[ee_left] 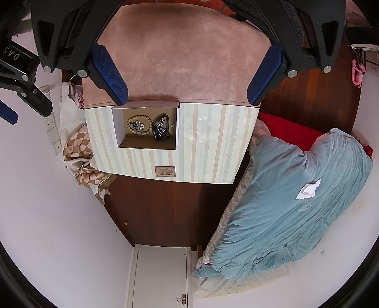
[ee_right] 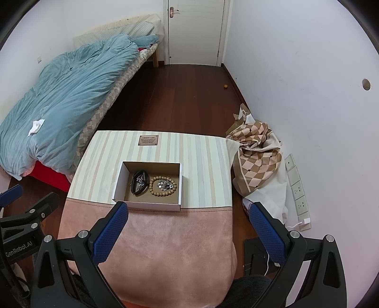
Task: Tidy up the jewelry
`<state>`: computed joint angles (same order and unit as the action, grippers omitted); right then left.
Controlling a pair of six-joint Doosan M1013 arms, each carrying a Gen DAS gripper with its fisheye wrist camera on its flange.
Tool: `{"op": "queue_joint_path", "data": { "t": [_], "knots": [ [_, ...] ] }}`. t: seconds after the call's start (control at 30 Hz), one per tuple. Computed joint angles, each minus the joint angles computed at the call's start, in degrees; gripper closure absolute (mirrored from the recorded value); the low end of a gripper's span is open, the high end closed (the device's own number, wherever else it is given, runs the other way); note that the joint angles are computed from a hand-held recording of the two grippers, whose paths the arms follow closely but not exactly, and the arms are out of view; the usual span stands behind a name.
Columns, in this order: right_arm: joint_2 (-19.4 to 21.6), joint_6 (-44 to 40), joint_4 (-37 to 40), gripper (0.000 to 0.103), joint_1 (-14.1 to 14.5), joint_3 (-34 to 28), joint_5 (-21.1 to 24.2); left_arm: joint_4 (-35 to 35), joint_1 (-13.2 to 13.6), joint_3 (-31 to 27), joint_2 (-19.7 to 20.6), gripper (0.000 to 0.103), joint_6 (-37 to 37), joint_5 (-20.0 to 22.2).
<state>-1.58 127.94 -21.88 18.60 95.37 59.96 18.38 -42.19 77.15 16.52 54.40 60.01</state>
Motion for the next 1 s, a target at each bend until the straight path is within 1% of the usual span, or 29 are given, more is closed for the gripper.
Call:
{"op": "queue_joint_path", "data": {
  "t": [0.83, 1.0],
  "knots": [
    [-0.38, -0.50, 0.36, 0.000, -0.12, 0.32, 0.19, 0.06, -0.11, -0.28, 0.04, 0.000, 0.19, 0.36],
    [-0.33, -0.82, 0.60, 0.000, -0.23, 0.23, 0.19, 0.20, -0.14, 0.02, -0.19, 0.000, 0.30, -0.16]
  ]
}}
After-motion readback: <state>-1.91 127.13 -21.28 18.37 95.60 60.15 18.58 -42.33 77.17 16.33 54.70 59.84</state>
